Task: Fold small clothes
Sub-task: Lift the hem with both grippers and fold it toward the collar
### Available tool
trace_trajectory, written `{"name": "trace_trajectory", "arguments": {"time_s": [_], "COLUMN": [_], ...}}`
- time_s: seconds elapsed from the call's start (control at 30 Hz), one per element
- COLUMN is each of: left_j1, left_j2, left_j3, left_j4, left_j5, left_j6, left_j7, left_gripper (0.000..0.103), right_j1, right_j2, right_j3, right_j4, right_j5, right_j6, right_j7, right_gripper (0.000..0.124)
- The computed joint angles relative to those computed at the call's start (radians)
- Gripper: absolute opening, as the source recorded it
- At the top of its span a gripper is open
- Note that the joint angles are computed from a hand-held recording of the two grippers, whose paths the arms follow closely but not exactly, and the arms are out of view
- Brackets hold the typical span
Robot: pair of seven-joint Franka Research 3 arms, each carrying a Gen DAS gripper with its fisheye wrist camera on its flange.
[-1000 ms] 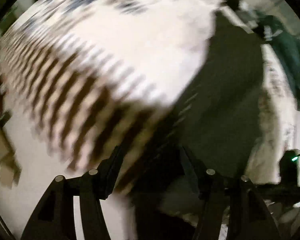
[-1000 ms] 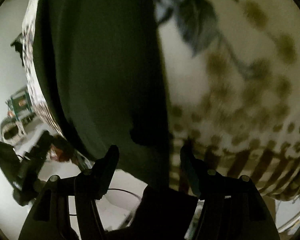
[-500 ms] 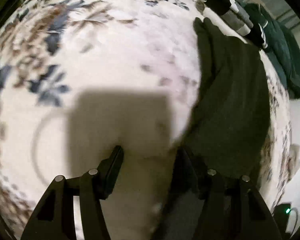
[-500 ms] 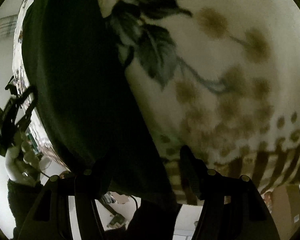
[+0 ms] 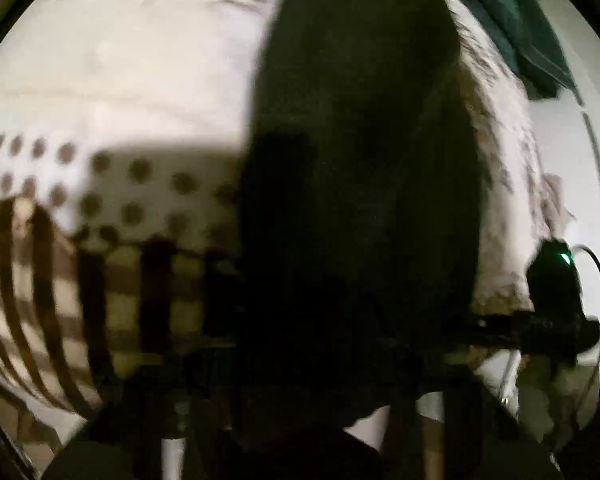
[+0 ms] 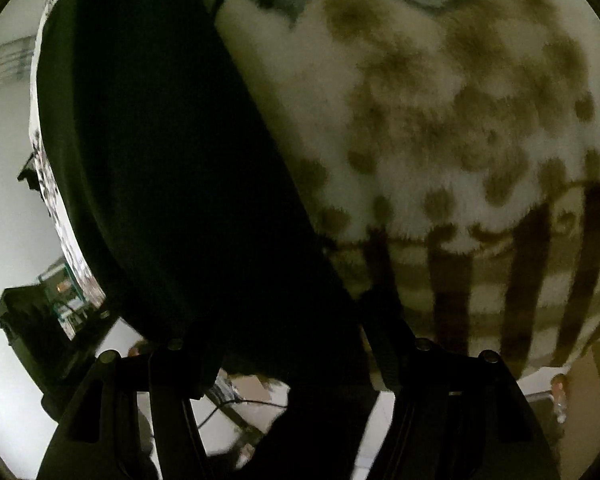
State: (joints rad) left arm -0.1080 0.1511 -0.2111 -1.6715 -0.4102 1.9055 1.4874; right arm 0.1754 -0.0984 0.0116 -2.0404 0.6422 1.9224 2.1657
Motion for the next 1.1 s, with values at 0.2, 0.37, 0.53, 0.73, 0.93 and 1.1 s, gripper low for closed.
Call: {"name": "trace_trajectory", "arguments": {"time_s": [0.2,0.37,0.53,0.73,0.93,1.1], "left_j1": [0.008,0.000,0.027,0.041,0.029,0.009], "left_j2": [-0.061,-0.074,-0.042,-0.137,-0.122,-0.127], "left_j3": [0.009,0.018,0.028,0.049,0.049,0.036], "left_j4": [-0.037,-0.070,-0.048,-0.176,-0.225,-0.230], "left_j5": [-0.035,-0.022,-0.092,-0.195,-0.266,-0.268], "left_j6": [0.054,0.054,0.018,0.012,-0.014,0.023], "left_j7": [-0.007,0.021,-0.050,0.038,0.084,0.091], "left_gripper": [0.005,0.005,0.019,0.067,0.068,0.067], "right_j1": [0.005,0.009,0.009,-0.031,-0.056,-0.062], "right_j2": [-0.110,-0.161,-0.186,-0.219,-0.219,-0.167], "right_j3": [-0.001,0.000,-0.017,-0.082,-0.092,-0.085], "right_j4": [-0.093,-0.122,-0.165,-0.234,-0.294,-0.247], "right_j5": [0.024,-0.009,0.054,0.138,0.230,0.239], "right_j6": [0.047,0.010,0.016,-0.019,-0.007,-0.025], "right_j7": [0.023,0.023,-0.004,-0.146,-0.231,-0.256], "right_gripper": [0.009,0.007,0.017,0.050,0.056,0.062]}}
